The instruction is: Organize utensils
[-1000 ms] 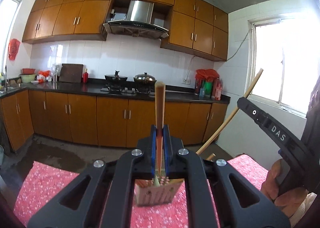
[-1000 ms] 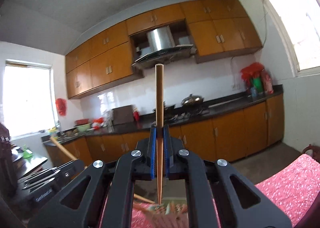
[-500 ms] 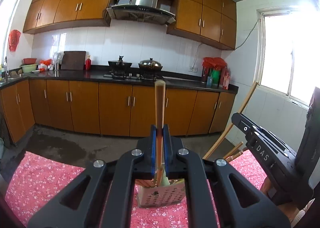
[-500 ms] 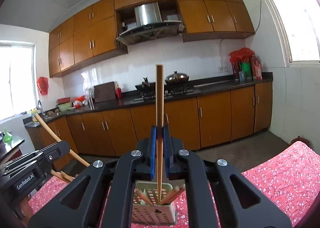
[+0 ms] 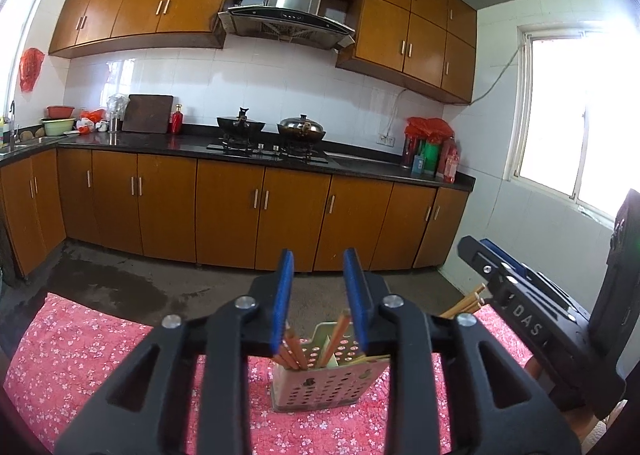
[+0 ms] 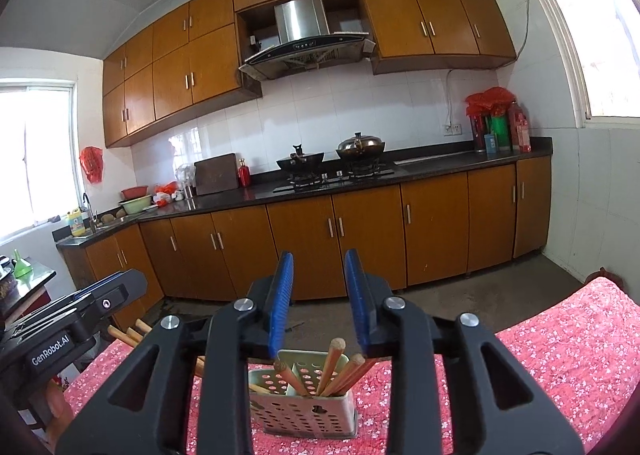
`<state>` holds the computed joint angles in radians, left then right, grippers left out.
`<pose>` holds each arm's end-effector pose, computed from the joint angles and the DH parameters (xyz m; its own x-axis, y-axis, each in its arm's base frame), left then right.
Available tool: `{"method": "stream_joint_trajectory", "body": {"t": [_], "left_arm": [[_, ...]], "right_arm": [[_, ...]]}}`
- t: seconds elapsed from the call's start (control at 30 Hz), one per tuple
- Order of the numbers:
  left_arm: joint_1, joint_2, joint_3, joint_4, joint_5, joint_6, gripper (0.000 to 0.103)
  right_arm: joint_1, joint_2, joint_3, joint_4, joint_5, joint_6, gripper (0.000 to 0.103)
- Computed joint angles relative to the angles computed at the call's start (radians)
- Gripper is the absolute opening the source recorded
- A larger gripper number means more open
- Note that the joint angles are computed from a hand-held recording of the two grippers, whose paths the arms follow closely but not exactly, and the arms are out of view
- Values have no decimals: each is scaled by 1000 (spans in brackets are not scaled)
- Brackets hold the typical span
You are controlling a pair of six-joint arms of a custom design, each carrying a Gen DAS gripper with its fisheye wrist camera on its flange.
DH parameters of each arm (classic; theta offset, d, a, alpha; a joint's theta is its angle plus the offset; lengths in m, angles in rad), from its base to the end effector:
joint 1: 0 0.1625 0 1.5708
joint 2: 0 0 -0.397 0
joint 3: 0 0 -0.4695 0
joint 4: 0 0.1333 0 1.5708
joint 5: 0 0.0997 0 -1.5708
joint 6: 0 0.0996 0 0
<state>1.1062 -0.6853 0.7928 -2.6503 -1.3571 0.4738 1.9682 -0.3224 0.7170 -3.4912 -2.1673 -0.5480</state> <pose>-0.2700 -0.8834 0.3909 -0.7320 0.4802 -0.4833 0.6592 0.3201 -0.6805 0.4184 -0.7969 0.2037 -0.8274 0.1468 0.5420 -0.5254 0.1382 -0.8395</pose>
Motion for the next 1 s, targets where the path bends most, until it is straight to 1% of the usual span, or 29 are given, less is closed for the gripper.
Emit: {"method": "stream_joint_trajectory", "body": {"t": [0.03,0.07,0.1,0.13,0.17,0.2,0.23,0.27,0.3,0.33,0.37,0.4,0.47,0.57,0.63,0.7,0.77,0.83,0.9,1.0], "left_arm": [[1,-6,5,-5,-1,-5,37],[2,-15,14,-13,-3,-8,40],[2,-26,26,-24,-4,-9,45],[3,-39,39,-33,-8,-8,49],[3,-54,57,-45,-9,-2,51],[3,-69,76,-61,-7,7,58],[2,-85,99,-80,-6,16,69],[3,-113,140,-116,-1,36,75],[2,-132,169,-138,5,47,85],[3,-162,213,-173,9,66,94],[4,-182,241,-190,12,78,97],[4,-209,281,-214,19,97,99],[4,-256,355,-257,41,134,99],[7,-319,453,-298,72,169,99],[11,-359,520,-332,100,178,99],[13,-396,580,-352,135,167,99],[22,-433,637,-362,142,157,99],[29,-464,692,-376,154,152,99],[36,-488,730,-367,164,141,99],[44,-515,777,-351,169,126,99]], "right_arm": [[3,-2,4,-11,-2,-6,37],[5,-10,16,-23,0,-12,41],[8,-19,31,-39,-1,-23,43],[12,-27,46,-56,-4,-35,47],[16,-35,61,-72,-9,-48,54],[20,-44,79,-91,-13,-61,58],[22,-52,94,-104,-14,-70,70],[28,-67,128,-137,-20,-89,82],[32,-77,153,-161,-24,-104,88],[35,-83,168,-178,-28,-115,97],[40,-92,197,-214,-36,-135,100],[44,-95,213,-237,-42,-150,101],[54,-102,250,-283,-70,-180,101],[65,-116,295,-296,-130,-182,101],[73,-129,335,-295,-186,-166,101],[76,-145,379,-288,-225,-122,101],[75,-173,442,-279,-238,-58,101],[75,-188,493,-281,-253,-22,101],[78,-186,520,-307,-272,-31,101],[84,-161,528,-363,-318,-65,101]]}}
